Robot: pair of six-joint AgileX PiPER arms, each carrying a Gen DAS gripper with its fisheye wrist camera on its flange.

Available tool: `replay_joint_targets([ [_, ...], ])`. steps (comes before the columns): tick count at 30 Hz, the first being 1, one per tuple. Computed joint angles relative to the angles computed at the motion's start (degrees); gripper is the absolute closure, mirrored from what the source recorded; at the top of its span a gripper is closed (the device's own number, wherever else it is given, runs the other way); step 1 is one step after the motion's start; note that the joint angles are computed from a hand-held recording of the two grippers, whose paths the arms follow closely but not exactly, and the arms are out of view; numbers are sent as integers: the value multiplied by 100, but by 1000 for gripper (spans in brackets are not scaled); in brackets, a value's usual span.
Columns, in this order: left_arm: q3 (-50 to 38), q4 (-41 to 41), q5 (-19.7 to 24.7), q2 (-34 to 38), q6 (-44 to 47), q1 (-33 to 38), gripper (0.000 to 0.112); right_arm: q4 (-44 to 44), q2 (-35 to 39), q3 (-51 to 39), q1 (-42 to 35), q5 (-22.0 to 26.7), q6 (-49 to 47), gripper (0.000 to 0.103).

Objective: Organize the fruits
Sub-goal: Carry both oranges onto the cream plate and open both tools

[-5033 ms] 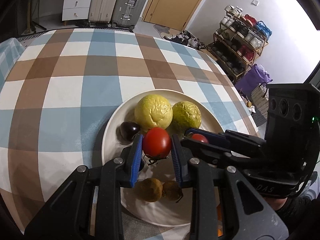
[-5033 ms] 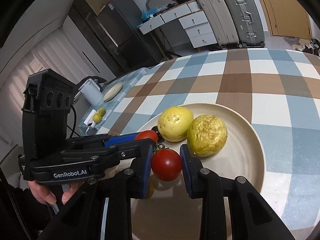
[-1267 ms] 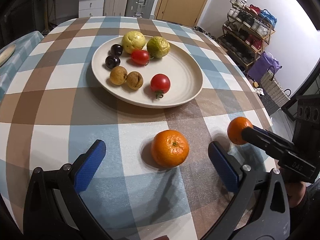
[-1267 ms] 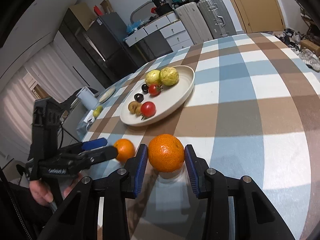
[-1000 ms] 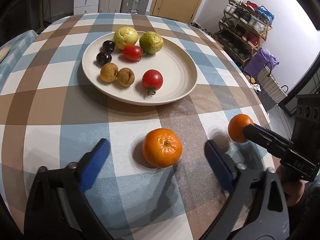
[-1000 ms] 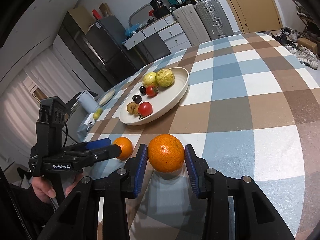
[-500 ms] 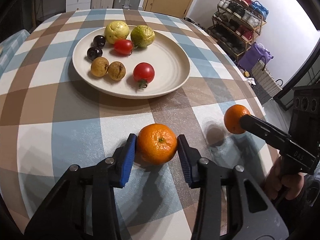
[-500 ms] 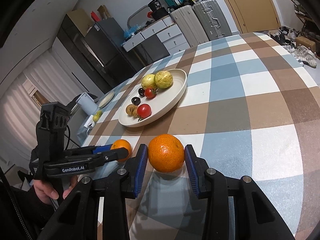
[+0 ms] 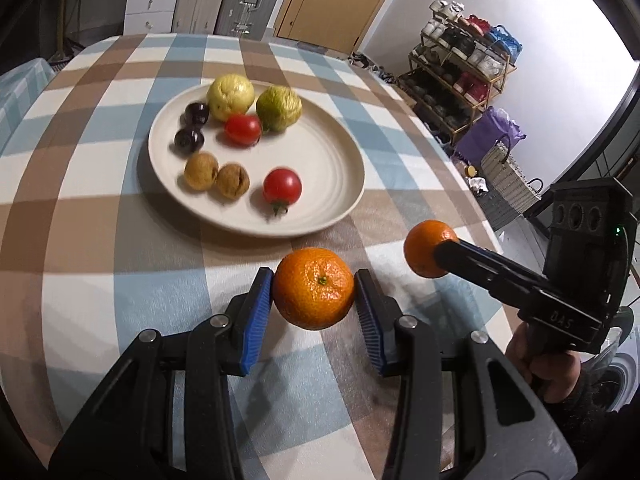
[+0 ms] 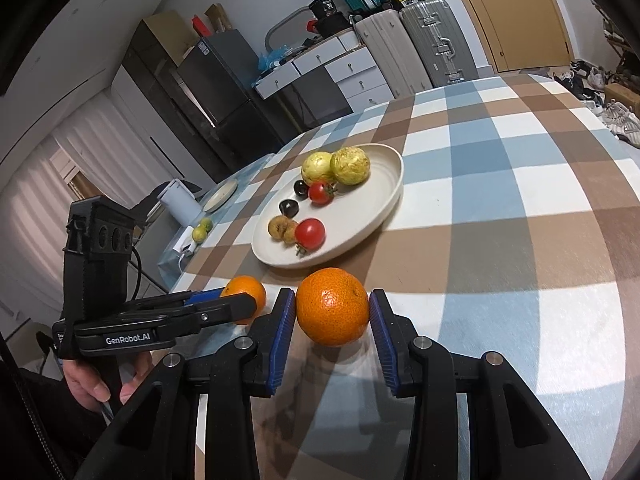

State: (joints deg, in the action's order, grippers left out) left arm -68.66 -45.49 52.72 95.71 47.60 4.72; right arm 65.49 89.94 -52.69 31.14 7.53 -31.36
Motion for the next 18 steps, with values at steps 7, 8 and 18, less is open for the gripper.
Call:
replay_joint_targets([
  [7, -912, 4, 234, 436, -211, 87, 74, -543, 268, -574, -118, 188, 502, 65],
  [8, -1065, 35, 219, 519, -292, 87, 74, -818, 328, -697, -129, 230, 741, 65],
  [18, -2714, 310, 449, 1668, -1009, 88, 74, -1794, 1256, -2146, -403, 865, 1418, 65],
])
